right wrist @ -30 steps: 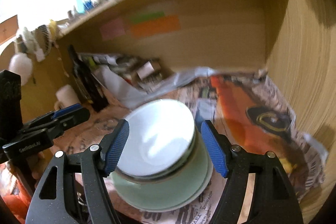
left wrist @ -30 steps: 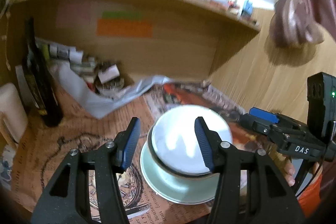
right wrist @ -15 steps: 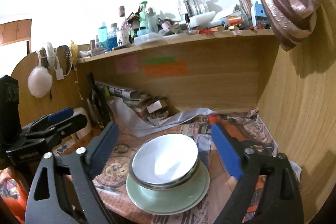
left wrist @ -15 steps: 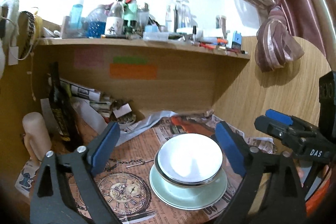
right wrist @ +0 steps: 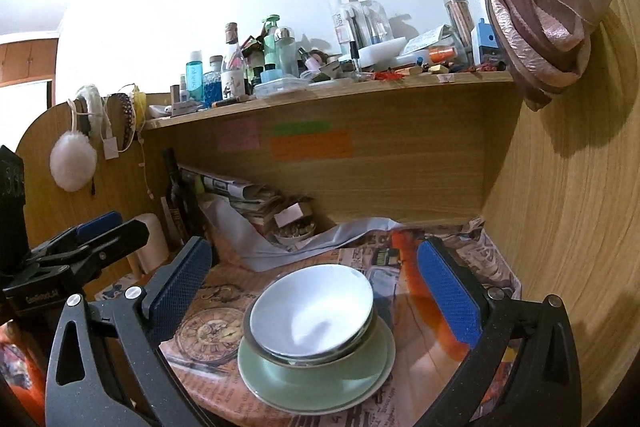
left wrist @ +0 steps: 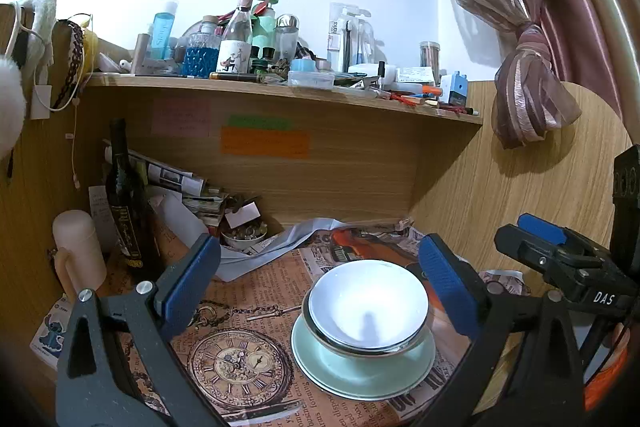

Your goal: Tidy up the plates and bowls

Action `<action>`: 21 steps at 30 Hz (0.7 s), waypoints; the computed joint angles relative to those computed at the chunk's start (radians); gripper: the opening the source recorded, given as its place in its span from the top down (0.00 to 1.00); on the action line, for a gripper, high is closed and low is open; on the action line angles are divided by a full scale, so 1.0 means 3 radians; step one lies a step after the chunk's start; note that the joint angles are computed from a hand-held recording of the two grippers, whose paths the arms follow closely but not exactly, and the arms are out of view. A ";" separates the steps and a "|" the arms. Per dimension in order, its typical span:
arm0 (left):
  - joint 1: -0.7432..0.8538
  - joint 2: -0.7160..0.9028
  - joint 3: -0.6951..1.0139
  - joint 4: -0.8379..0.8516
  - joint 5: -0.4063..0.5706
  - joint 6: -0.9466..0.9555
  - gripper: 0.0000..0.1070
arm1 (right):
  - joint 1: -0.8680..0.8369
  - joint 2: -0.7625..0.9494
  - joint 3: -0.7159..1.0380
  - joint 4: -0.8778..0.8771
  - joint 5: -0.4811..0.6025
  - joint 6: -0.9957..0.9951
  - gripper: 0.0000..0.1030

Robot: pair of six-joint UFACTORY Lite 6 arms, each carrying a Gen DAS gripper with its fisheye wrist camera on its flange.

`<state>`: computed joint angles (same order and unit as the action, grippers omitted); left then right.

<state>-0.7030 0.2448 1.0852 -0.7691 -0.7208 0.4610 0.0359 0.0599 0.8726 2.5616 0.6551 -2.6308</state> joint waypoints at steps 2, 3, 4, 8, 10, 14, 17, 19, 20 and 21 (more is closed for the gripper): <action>0.0003 0.0009 0.0010 -0.0003 0.0002 0.0005 0.06 | 0.0000 0.0017 0.0018 -0.0026 -0.0002 0.0016 0.00; 0.0001 0.0013 0.0015 -0.0008 -0.0001 0.0012 0.06 | 0.0004 0.0020 0.0019 -0.0021 -0.0002 0.0008 0.00; -0.0004 0.0016 0.0018 -0.0017 -0.0006 0.0019 0.06 | 0.0010 0.0024 0.0023 -0.0016 -0.0005 -0.0002 0.00; 0.0003 0.0035 0.0034 -0.0021 -0.0017 0.0039 0.06 | 0.0037 0.0031 0.0030 0.0024 -0.0010 -0.0033 0.00; 0.0004 0.0036 0.0035 -0.0017 -0.0015 0.0037 0.06 | 0.0040 0.0039 0.0040 0.0023 -0.0009 -0.0032 0.00; -0.0006 0.0051 0.0053 -0.0051 -0.0026 0.0067 0.05 | 0.0069 0.0039 0.0045 0.0050 -0.0028 -0.0046 0.00; 0.0014 0.0057 0.0067 -0.0035 -0.0015 0.0073 0.05 | 0.0075 0.0049 0.0065 0.0043 -0.0029 -0.0054 0.00; 0.0015 0.0060 0.0070 -0.0033 -0.0010 0.0068 0.05 | 0.0071 0.0055 0.0072 0.0024 -0.0021 -0.0045 0.00; 0.0027 0.0060 0.0071 -0.0010 0.0004 0.0052 0.05 | 0.0068 0.0057 0.0072 0.0018 -0.0016 -0.0044 0.00; 0.0035 0.0060 0.0074 0.0002 0.0015 0.0046 0.05 | 0.0065 0.0063 0.0078 0.0008 -0.0012 -0.0038 0.00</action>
<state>-0.6925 0.2627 1.1073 -0.7684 -0.7163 0.4747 0.0554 0.0787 0.8960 2.5641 0.6516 -2.6421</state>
